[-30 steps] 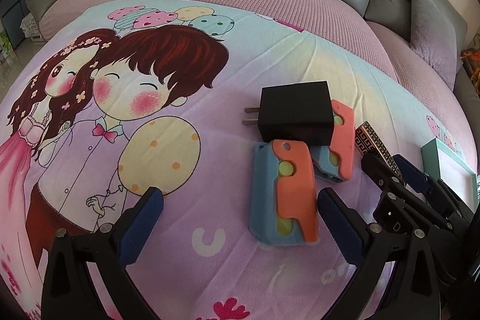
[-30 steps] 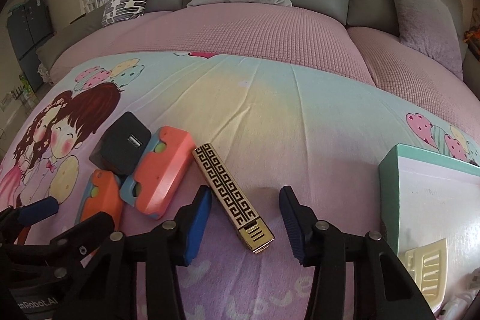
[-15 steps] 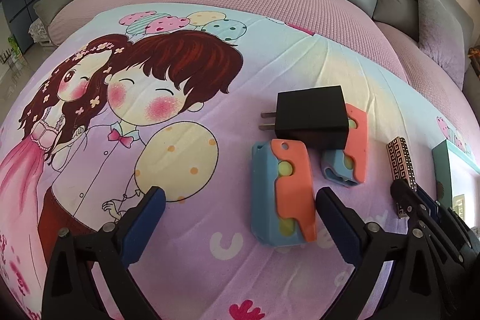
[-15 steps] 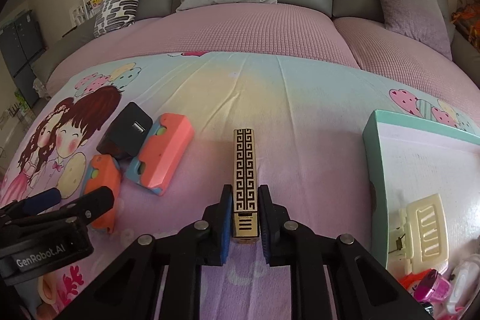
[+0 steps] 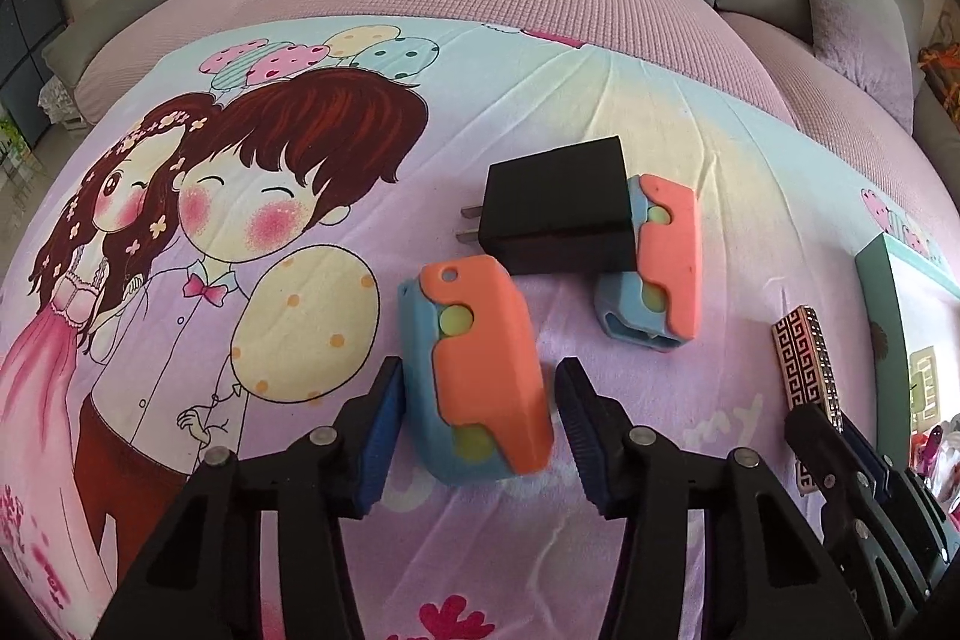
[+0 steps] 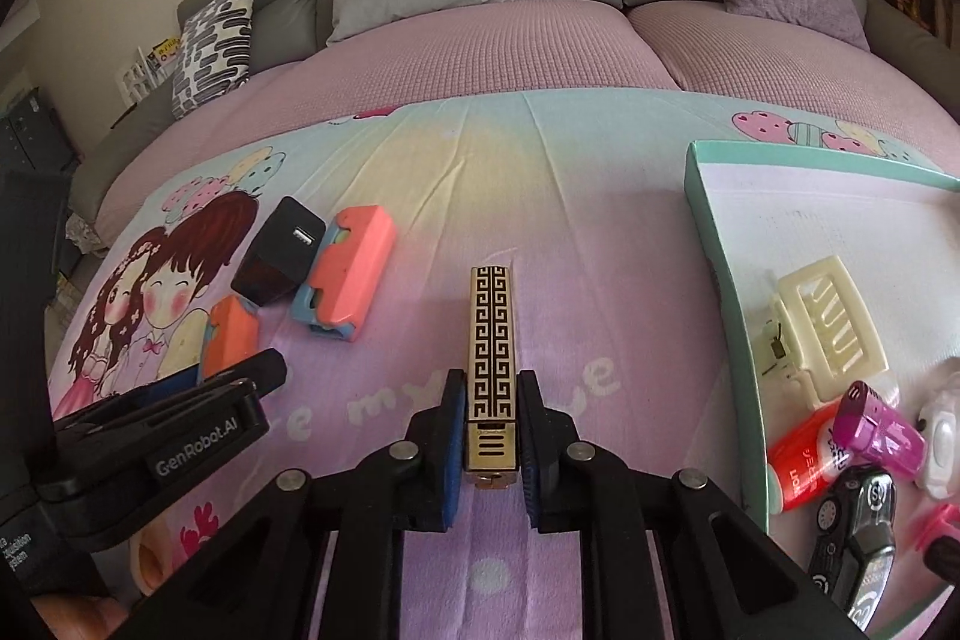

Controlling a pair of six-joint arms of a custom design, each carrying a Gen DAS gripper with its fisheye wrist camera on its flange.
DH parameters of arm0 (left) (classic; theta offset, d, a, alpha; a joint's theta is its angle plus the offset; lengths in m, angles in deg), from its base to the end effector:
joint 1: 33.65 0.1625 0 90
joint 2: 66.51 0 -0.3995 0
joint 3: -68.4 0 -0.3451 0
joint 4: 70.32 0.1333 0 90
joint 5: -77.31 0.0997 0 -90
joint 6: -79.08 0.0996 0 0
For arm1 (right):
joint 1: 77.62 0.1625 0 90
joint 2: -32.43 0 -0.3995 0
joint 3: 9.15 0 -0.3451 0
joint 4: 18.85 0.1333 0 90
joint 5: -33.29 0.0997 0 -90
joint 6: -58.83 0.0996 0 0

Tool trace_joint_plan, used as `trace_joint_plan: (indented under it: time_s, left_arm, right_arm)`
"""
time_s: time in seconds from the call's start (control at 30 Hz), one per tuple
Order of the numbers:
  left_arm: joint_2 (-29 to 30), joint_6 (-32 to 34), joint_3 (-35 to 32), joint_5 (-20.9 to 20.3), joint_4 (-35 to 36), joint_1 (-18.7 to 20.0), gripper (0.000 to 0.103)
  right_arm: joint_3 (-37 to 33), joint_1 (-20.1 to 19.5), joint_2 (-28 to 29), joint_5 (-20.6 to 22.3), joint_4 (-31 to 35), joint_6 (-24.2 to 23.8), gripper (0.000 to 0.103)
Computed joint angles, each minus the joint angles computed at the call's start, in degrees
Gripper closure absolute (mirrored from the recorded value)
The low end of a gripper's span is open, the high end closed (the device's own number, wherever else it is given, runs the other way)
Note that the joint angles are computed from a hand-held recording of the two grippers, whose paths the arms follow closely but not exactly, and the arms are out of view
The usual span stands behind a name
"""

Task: Organize rigid objects
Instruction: 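Grasp the gold patterned bar with the right tool while the left tool grasps the blue-orange toy, then carry the toy with the left tool over the tray while the right tool carries the gold bar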

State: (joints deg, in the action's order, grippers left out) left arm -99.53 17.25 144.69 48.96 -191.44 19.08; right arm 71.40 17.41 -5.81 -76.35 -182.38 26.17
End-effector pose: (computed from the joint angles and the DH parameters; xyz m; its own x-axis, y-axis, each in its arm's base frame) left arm -0.2322 -0.6700 0.0764 -0.6473 -0.4805 -0.5917 0.0452 0.7507 -0.6591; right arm 0.1611 -0.6914 0.1489 -0.7623 -0.3831 0.5217 -0.5777 0.7663 -0.2813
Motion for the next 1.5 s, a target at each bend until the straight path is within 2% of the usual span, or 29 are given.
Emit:
trace_joint_plan:
  time_s: [0.13,0.23,0.6,0.73,1.17,1.5]
  left_arm:
    - [-0.4,-1.0,0.5,0.3,0.2,0.0,0.057]
    - [-1.6,-0.9,2.6,0.0,-3.3,-0.3,0.059]
    - [-3.7,1.4,5.8,5.2,-9.6,-4.1,0.059]
    - [-3.3,5.6,5.9,6.6,-14.3,-5.8,0.059]
    - [3.2,15.3,-2.6,5.2,-17.4,-8.4,0.059]
    - [10.8,24.3,-12.8,2.3,-18.3,-9.9,0.059]
  right_arm:
    - [1.6,0.2,-0.6,-0.6,-1.5,-1.6,0.086]
    - [2.8,0.2,-1.5,0.5,-2.6,-2.0,0.086]
    - [5.2,-0.1,-6.1,6.2,-6.8,-1.7,0.086]
    - [5.4,-0.5,-7.8,7.1,-8.1,-0.9,0.086]
    - [4.1,-3.7,-11.3,6.4,-8.9,1.8,0.086]
    - [3.6,-6.8,-14.3,7.3,-9.4,4.4,0.086]
